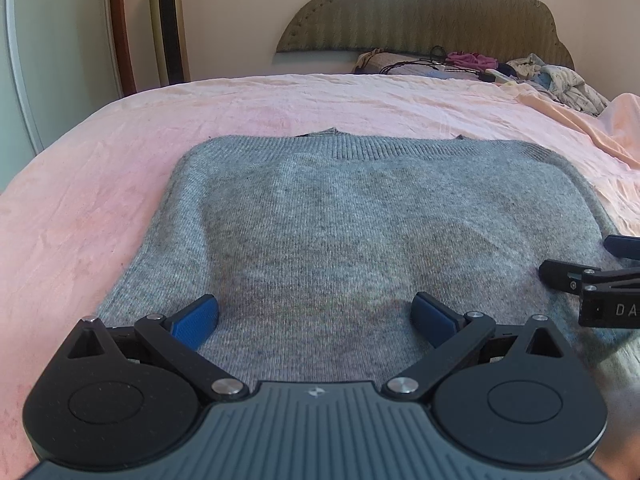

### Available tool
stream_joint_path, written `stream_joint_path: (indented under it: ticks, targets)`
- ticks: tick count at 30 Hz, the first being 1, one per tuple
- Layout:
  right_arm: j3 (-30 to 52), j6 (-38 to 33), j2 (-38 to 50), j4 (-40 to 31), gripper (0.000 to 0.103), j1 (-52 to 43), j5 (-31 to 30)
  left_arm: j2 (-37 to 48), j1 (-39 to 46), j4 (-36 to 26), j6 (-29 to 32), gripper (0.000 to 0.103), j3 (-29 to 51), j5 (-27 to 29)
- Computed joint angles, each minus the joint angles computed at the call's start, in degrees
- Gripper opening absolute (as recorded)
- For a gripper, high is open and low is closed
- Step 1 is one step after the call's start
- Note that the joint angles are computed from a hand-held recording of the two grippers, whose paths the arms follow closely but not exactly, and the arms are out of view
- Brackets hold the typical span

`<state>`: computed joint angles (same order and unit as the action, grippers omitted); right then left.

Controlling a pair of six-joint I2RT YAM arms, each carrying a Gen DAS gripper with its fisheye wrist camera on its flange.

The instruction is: Fold small clothes

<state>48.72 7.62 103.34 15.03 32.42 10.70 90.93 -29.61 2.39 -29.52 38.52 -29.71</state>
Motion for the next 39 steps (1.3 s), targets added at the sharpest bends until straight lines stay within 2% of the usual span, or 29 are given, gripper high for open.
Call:
stream_joint_path:
  ticks: [8, 11, 13, 17, 21, 23, 26, 30, 32, 33, 34, 36, 39]
  targets:
    - [0.0, -0.1, -0.1, -0.1, 0.103, 0.1, 0.1, -3.5, -2.5, -0.3, -2.9, 0.103, -3.6, -1.5]
    - [-0.1, -0.8, -1.9, -3.4, 0.103, -0.1, -0.9, -4.0, -2.6, -0.8, -2.7, 0.103, -3.8, -1.3]
    - [-1.9, 0.3, -4.3, -5.0, 0.103, 0.4, -1.1, -4.4, -2.9, -1.5, -3.0, 0.103, -3.9, -1.4]
    - [-8.6, 0.1, -9.8, -3.2, 0.103, 2.1, 0.1, -7.3, -4.8, -4.9, -5.0, 0.103, -4.9, -2.7]
    - [-12.7, 0.7, -14.1, -2.6, 0.103, 1.5, -1.7, -13.0, -7.3, -7.0, -7.0, 0.103, -8.8, -4.0]
    - [-13.3, 0.5, -15.6, -3.9, 0.103, 0.7, -3.3, -17.5, -7.9, -10.1, -9.3, 0.103, -10.9, -4.0]
    - [-14.9, 0.8, -20.2, -6.1, 0.103, -1.3, -7.5, -28.1, -3.8, -11.2, -13.0, 0.103, -16.6, 1.7]
    - [-16.5, 4.3, -25.8, -6.7, 0.103, -6.6, -16.6, -40.1, 9.8, -5.0, -19.6, 0.103, -24.1, 17.8]
    - [-16.1, 6.1, -26.5, -5.5, 0.103, -8.8, -20.7, -39.3, 17.1, 3.2, -24.6, 0.103, -26.8, 26.8]
    - [-15.8, 6.8, -26.0, -4.0, 0.103, -9.6, -22.5, -36.9, 19.2, 8.0, -27.6, 0.103, -27.6, 29.2]
    - [-15.0, 7.2, -24.9, -3.1, 0.103, -9.9, -23.4, -33.7, 20.1, 12.2, -30.3, 0.103, -27.7, 29.9]
    - [-11.5, 7.3, -21.6, -3.9, 0.103, -8.7, -22.0, -29.1, 20.0, 16.5, -33.1, 0.103, -26.7, 27.7]
    - [-7.7, 5.1, -15.6, -3.1, 0.103, -6.4, -19.5, -24.2, 18.8, 19.0, -33.4, 0.103, -24.7, 24.2]
